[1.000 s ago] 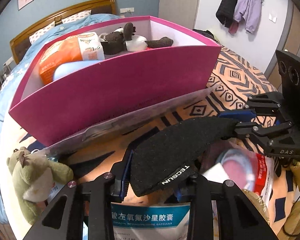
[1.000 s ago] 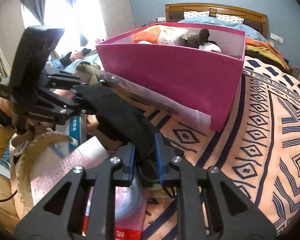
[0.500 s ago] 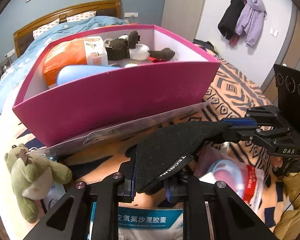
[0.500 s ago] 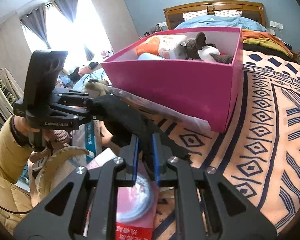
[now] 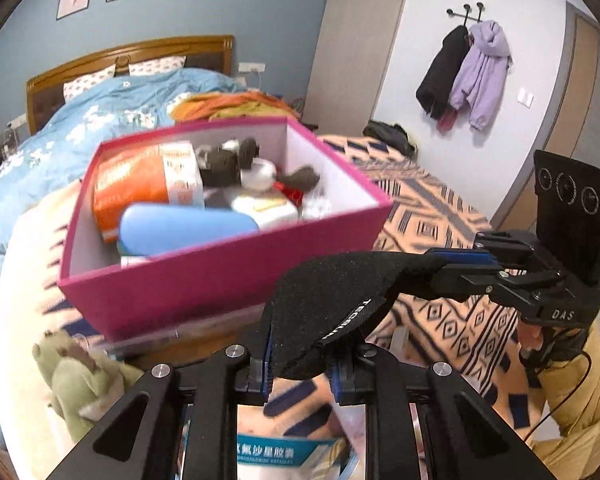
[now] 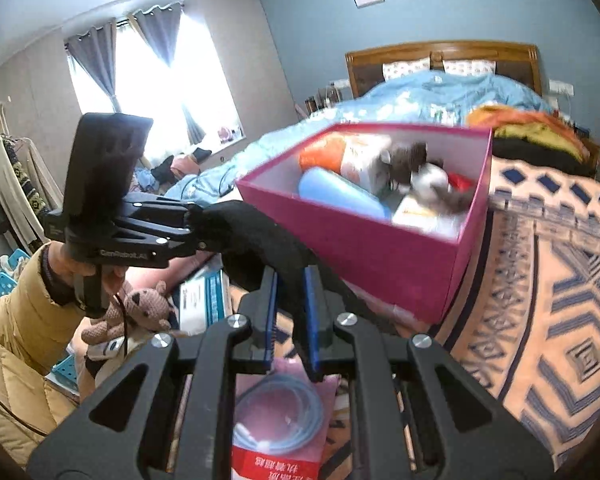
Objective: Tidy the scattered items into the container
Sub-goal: 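Carry the black strap over the magenta box and lower it inside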
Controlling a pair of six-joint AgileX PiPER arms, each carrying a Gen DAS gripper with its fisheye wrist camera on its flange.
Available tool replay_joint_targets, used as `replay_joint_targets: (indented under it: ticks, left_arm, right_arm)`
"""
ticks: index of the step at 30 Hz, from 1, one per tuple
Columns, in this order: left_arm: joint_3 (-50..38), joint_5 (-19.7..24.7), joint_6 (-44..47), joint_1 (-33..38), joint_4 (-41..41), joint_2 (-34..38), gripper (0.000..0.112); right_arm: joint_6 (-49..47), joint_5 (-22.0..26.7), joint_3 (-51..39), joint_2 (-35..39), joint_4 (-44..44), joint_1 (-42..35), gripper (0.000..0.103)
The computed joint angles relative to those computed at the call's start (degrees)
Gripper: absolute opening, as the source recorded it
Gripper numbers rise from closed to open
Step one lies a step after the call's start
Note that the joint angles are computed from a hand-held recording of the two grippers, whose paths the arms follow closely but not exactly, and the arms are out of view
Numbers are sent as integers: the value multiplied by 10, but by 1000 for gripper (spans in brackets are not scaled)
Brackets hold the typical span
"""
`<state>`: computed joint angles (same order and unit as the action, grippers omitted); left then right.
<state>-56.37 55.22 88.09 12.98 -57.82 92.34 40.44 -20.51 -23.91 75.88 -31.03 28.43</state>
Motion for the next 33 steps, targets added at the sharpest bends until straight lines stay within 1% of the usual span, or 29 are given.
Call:
replay_joint_targets:
  ticks: [1, 4, 7, 9, 11, 14, 21, 27, 33]
  left_arm:
    - [-6, 4, -4, -3, -4, -2, 20]
    - [-24, 3, -17, -15, -8, -8, 20]
    - [-53, 0, -41, -28, -7, -3, 20]
    - [-77, 1, -63, -34, -4, 6, 20]
    - [-103, 3, -86, -41, 3, 21, 20]
    - [-137, -8, -121, -56, 19, 41, 20]
    - [-220, -11, -201, -81, 43, 106, 20]
    - [-270, -20, -254, -100, 68, 152, 20]
    - [-316, -24, -307, -113, 96, 194, 20]
  right_arm:
    - [-3, 5, -3, -10, -1, -2, 15]
    - [52, 2, -17, -24, -65, -27, 15]
    - [90, 17, -45, -21, -117, -42, 15]
    - [123, 18, -64, -12, -158, -57, 15]
    - [162, 12, -85, 1, -202, -76, 15]
    - [219, 4, -112, 21, -267, -99, 15]
    - [298, 19, -184, 80, -363, -120, 15]
    - [397, 25, -247, 130, -474, -137, 15]
    - [480, 29, -297, 182, -563, -148, 15]
